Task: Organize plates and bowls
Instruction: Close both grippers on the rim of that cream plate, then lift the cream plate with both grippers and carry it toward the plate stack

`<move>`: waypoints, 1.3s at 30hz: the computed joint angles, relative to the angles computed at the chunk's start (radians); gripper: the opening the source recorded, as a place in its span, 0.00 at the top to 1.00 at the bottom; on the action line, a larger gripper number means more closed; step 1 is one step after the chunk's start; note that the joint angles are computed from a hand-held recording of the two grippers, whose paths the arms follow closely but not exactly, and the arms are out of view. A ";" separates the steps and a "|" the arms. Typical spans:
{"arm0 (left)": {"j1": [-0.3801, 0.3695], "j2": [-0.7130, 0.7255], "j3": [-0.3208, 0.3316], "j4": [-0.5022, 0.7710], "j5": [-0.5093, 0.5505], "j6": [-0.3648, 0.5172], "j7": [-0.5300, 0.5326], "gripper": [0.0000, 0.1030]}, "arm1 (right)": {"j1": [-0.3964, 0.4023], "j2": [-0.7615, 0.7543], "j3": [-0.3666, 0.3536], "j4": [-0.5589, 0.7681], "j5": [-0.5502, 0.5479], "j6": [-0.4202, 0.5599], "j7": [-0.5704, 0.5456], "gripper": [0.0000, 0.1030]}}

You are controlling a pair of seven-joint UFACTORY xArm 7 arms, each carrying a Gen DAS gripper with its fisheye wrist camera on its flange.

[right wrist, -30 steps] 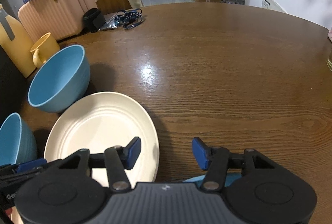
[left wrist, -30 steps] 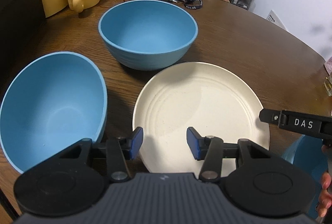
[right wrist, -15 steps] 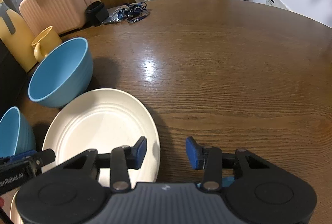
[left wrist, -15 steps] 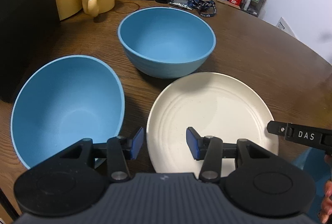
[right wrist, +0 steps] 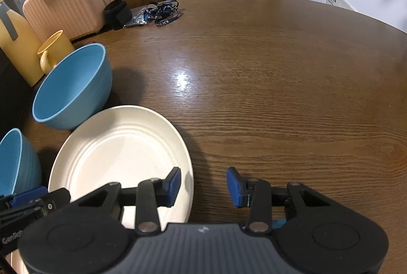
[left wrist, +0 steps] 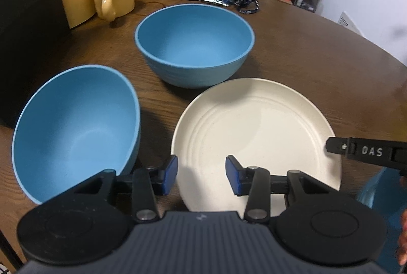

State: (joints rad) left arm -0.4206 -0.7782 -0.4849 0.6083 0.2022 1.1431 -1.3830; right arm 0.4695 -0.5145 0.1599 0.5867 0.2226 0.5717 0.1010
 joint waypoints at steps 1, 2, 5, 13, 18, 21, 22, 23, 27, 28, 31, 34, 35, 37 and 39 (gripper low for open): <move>0.002 0.003 -0.003 0.004 0.003 0.008 0.000 0.58 | 0.000 0.001 -0.001 0.000 0.000 0.000 0.000 0.62; 0.003 0.005 -0.004 0.005 0.004 0.013 -0.001 0.58 | 0.000 0.002 -0.001 -0.001 0.000 -0.001 -0.001 0.62; 0.004 0.014 -0.002 0.009 0.006 0.022 0.000 0.58 | 0.003 0.005 0.000 0.000 0.003 -0.003 0.000 0.62; -0.006 0.034 -0.002 0.018 0.005 0.053 -0.005 0.59 | 0.004 0.008 -0.004 0.001 0.006 -0.002 -0.010 0.63; -0.010 0.050 0.009 0.017 0.003 0.042 0.000 0.61 | 0.009 0.020 -0.008 0.003 0.015 -0.002 -0.020 0.68; -0.009 0.064 0.017 0.013 0.002 0.029 0.000 0.64 | 0.014 0.024 -0.013 0.004 0.026 0.001 -0.032 0.72; -0.011 0.065 0.024 0.008 -0.003 0.020 0.001 0.65 | 0.015 0.025 -0.015 0.003 0.032 -0.002 -0.035 0.74; -0.011 0.066 0.028 0.004 -0.006 0.015 0.001 0.66 | 0.018 0.027 -0.018 0.002 0.039 -0.005 -0.041 0.75; -0.010 0.070 0.031 -0.004 -0.003 0.001 0.004 0.73 | 0.031 0.035 -0.026 -0.001 0.066 -0.009 -0.064 0.81; -0.011 0.071 0.031 -0.004 -0.001 -0.002 0.006 0.76 | 0.034 0.041 -0.028 0.002 0.074 -0.012 -0.071 0.84; -0.010 0.077 0.022 0.003 0.010 0.003 0.006 0.78 | 0.032 0.039 -0.022 -0.005 0.078 -0.027 -0.074 0.84; -0.012 0.070 0.022 -0.003 0.013 0.001 -0.002 0.78 | 0.037 0.027 -0.030 -0.018 0.093 -0.042 -0.082 0.89; -0.013 0.067 0.024 -0.006 0.011 -0.002 -0.003 0.79 | 0.039 0.022 -0.034 -0.022 0.101 -0.047 -0.086 0.89; -0.014 0.063 0.021 -0.005 0.014 -0.002 -0.005 0.79 | 0.039 0.011 -0.035 -0.030 0.105 -0.055 -0.086 0.90; -0.014 0.060 0.016 -0.001 0.019 -0.003 -0.007 0.79 | 0.034 -0.001 -0.030 -0.038 0.099 -0.065 -0.079 0.90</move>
